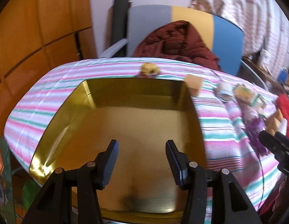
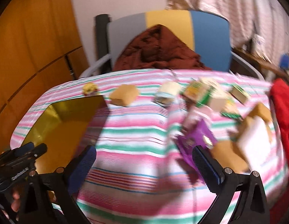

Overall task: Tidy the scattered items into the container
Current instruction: 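Move both tools from the gold tray toward the purple snack packets, then grasp a purple snack packet with the left tool while the right tool grasps the other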

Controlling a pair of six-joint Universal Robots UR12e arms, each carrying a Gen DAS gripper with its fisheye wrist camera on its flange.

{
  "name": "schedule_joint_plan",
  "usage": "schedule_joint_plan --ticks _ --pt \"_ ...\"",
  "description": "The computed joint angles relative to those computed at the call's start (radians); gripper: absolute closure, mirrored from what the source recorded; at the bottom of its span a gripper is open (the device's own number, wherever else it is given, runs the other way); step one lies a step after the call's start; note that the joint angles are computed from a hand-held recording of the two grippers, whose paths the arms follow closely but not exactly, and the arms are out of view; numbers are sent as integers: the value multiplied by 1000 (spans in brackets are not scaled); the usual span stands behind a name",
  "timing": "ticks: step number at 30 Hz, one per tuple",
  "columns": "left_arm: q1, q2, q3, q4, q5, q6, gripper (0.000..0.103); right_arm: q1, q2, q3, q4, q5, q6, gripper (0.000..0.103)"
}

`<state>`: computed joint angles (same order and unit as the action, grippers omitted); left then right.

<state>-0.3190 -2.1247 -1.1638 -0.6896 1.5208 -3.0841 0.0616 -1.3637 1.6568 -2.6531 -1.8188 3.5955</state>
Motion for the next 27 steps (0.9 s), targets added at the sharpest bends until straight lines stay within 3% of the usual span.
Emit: schedule_joint_plan --ticks 4,8,16,21,27 --pt "-15 4 -3 12 -39 47 50 -29 -32 41 35 49 83 1" --pt "-23 -4 29 -61 -114 94 50 -52 -52 73 57 80 155 8" --pt "-38 -14 61 -132 -177 147 50 -75 -59 94 116 33 255 22" --pt "-52 -29 89 -159 -204 202 50 -102 -55 122 34 61 278 32" --pt "-59 -55 140 -232 -271 214 50 -111 -52 136 -20 64 235 40"
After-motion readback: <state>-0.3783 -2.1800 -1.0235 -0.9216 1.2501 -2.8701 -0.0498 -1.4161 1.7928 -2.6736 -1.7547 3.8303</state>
